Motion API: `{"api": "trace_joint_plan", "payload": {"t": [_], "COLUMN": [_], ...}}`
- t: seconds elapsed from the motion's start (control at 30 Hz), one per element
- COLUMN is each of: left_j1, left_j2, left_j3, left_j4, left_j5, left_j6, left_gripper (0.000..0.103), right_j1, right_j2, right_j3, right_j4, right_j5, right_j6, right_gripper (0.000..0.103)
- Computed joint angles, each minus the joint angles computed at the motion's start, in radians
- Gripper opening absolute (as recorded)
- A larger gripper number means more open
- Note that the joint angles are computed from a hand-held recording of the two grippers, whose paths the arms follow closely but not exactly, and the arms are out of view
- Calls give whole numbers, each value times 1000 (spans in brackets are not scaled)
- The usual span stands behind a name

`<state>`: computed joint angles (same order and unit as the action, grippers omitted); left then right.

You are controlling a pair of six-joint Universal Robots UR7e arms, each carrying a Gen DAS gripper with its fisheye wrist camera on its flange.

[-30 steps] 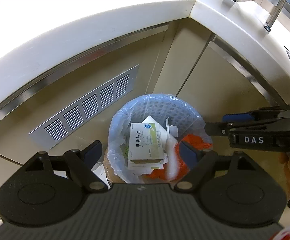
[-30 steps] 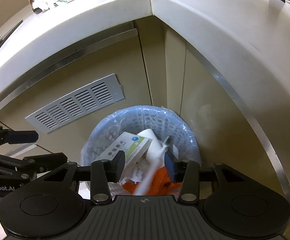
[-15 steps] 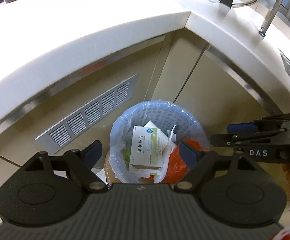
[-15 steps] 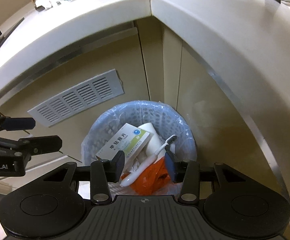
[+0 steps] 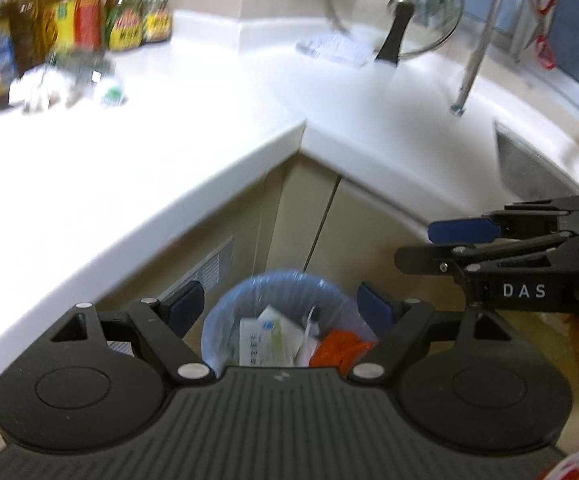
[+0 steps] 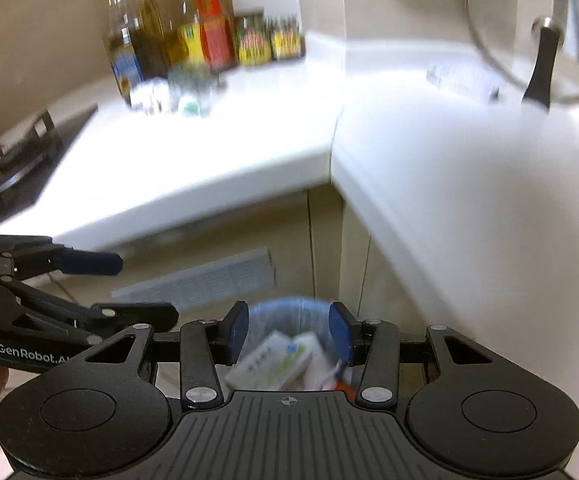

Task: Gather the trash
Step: 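Move both grippers back up toward the bubble wrap on the counter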

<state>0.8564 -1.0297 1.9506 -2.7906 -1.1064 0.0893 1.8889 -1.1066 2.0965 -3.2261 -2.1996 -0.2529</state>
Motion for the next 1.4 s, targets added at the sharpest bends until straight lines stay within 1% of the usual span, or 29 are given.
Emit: {"api": "trace_joint_plan", "payload": {"t": [0.17,0.27,0.33,0.37,0.4,0.43,0.57,0.67,0.73,0.83,0.93,1.1,1.17,1.2,1.3,1.4], "left_j1": [-9,-3,0,1,1,2,9,15,16,20,24,36,42,44,47,49], "left_j2": [-1,18,39,54,68,84,161,239,296,387,478,607,654,672,717,747], "left_j3": [-40,-91,-131,-154,-174,-196,-298,-397,-469,-593,-722,-927,-1004,-1034,-1111,-1162], "left_j4": [-43,-50,-58,-59,-63,-67,-76,-71,-64,-35,5,104,143,157,199,230], "left_j5": [-43,-82,-99,-99,-98,-98,-99,-80,-55,-21,18,50,60,64,79,87], "left_j6": [67,103,136,150,160,166,173,173,165,139,125,95,83,77,67,62], "left_gripper": [82,82,82,82,82,82,82,82,82,82,82,82,82,82,82,82], "right_j1": [41,53,56,55,51,41,-27,-91,-134,-199,-256,-314,-331,-338,-361,-381], "right_j2": [5,20,25,26,28,28,33,49,63,95,149,274,327,357,420,468], "right_j3": [-25,-62,-83,-94,-106,-121,-209,-304,-376,-506,-659,-921,-1024,-1070,-1196,-1303], "right_j4": [-121,-171,-208,-227,-245,-257,-241,-195,-154,-49,60,228,291,297,410,522], "right_j5": [-42,-90,-121,-133,-143,-146,-100,-39,7,75,130,165,168,166,192,228], "right_j6": [-50,-91,-138,-165,-191,-214,-306,-379,-422,-463,-492,-493,-488,-464,-445,-426], "right_gripper": [46,47,53,62,67,68,72,74,75,77,79,79,79,79,79,79]}}
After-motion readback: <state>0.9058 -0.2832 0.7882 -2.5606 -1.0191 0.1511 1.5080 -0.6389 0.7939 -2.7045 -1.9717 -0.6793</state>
